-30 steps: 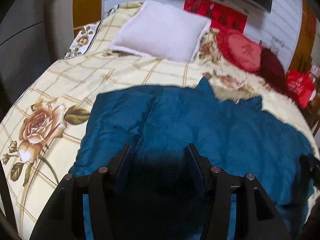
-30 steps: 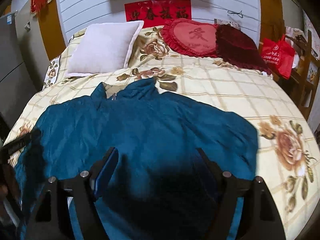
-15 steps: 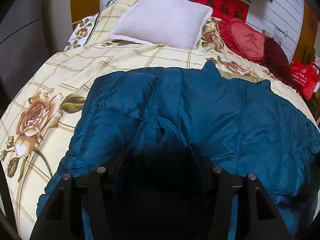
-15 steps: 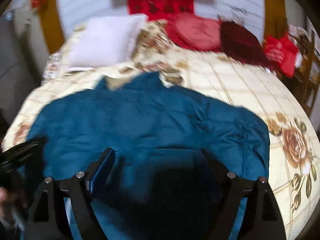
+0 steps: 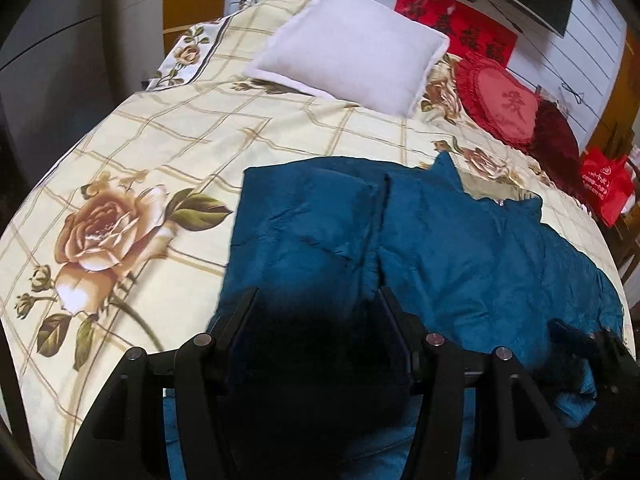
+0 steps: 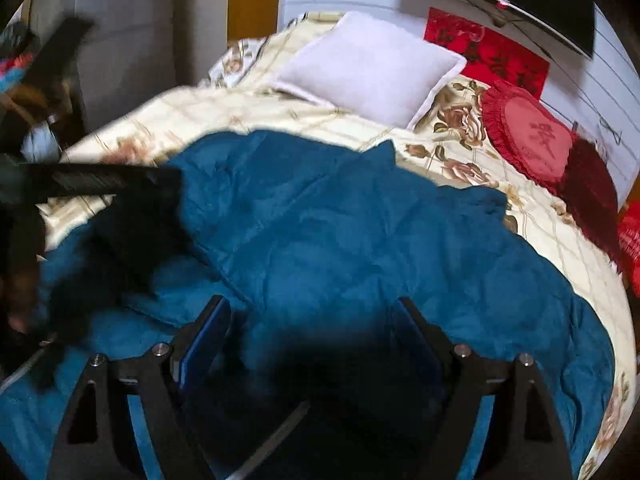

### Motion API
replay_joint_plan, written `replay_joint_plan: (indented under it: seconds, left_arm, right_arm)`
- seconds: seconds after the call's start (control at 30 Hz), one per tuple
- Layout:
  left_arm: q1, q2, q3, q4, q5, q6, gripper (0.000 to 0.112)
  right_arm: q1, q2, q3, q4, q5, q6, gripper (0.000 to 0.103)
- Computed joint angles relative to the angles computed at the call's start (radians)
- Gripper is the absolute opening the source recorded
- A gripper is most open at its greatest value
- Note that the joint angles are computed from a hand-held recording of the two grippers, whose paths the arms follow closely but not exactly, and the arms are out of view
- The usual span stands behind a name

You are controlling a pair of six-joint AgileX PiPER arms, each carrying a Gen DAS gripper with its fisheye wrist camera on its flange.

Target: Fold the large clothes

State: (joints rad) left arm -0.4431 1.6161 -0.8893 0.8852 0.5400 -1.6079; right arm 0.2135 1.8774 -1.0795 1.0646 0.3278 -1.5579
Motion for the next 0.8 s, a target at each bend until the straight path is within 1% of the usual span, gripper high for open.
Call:
replay_joint_plan:
  seconds: [0.03,0.07,0.1,0.13,0.2,0.23,0.27,0.3,0.33,0.37,0.4,0.43,0.5,0.53,0.6,0.63,0.67,0.7,0.77,0.8]
  left_arm:
    - [0.002,-0.007,0.007,-0.001,-0.004,0.000,0.081]
    - [0.000,-0.012,0.012,0.004,-0.006,-0.007,0.081]
    - [-0.005,-0.024,0.022,0.018,-0.009,-0.025,0.081]
    - [-0.010,-0.039,0.034,0.037,-0.016,-0.051,0.081]
    - [-0.029,-0.070,0.060,0.107,-0.030,-0.143,0.081]
    - [-0.042,-0.076,0.064,0.135,-0.026,-0.180,0.081]
    - [-0.056,-0.070,0.056,0.156,-0.019,-0.205,0.081]
    - [-0.076,-0.049,0.036,0.164,-0.003,-0.212,0.081]
    - [-0.087,-0.029,0.012,0.142,0.008,-0.180,0.081]
    - [-0.097,-0.002,-0.015,0.110,0.018,-0.139,0.081]
    - [-0.110,0.030,-0.042,0.086,0.026,-0.103,0.081]
    - [-0.119,0.047,-0.055,0.085,0.032,-0.096,0.081]
    - [-0.143,0.088,-0.075,0.107,0.057,-0.105,0.081]
    - [-0.149,0.110,-0.086,0.114,0.068,-0.102,0.081]
    - [-0.150,0.147,-0.101,0.116,0.074,-0.091,0.081]
    - [-0.146,0.159,-0.101,0.126,0.068,-0.100,0.081]
    - [-0.142,0.166,-0.099,0.134,0.060,-0.115,0.082]
    - [-0.130,0.171,-0.095,0.134,0.041,-0.127,0.083]
    - [-0.118,0.177,-0.088,0.139,0.017,-0.158,0.085]
    - [-0.120,0.184,-0.087,0.151,0.016,-0.175,0.086]
  right_arm:
    - [0.013,0.012,-0.009,-0.037,-0.031,0.045,0.070]
    - [0.008,0.018,-0.018,-0.048,-0.021,0.078,0.062]
    - [-0.009,0.010,-0.019,-0.028,0.010,0.078,0.045]
    - [-0.023,-0.005,-0.008,-0.002,0.035,0.057,0.031]
    - [-0.078,-0.044,0.017,0.028,0.141,-0.003,0.026]
    - [-0.088,-0.050,0.024,0.026,0.167,-0.012,0.025]
    - [-0.097,-0.056,0.040,0.028,0.176,-0.026,0.025]
    - [-0.094,-0.055,0.050,0.019,0.161,-0.025,0.025]
    - [-0.088,-0.048,0.048,-0.008,0.151,-0.003,0.028]
    - [-0.088,-0.040,0.038,-0.055,0.161,0.047,0.033]
    - [-0.102,-0.036,0.019,-0.095,0.206,0.097,0.047]
    - [-0.137,-0.043,0.009,-0.096,0.274,0.107,0.062]
    - [-0.225,-0.077,0.023,-0.018,0.361,0.049,0.070]
    - [-0.263,-0.094,0.030,0.002,0.364,0.031,0.070]
    - [-0.326,-0.113,0.044,0.050,0.320,-0.009,0.071]
    - [-0.366,-0.108,0.041,0.090,0.272,-0.040,0.071]
    - [-0.391,-0.095,0.030,0.099,0.244,-0.039,0.071]
    - [-0.414,-0.071,0.006,0.087,0.210,-0.013,0.071]
    - [-0.438,0.005,-0.059,0.020,0.094,0.093,0.071]
    - [-0.451,0.058,-0.108,-0.055,0.059,0.183,0.071]
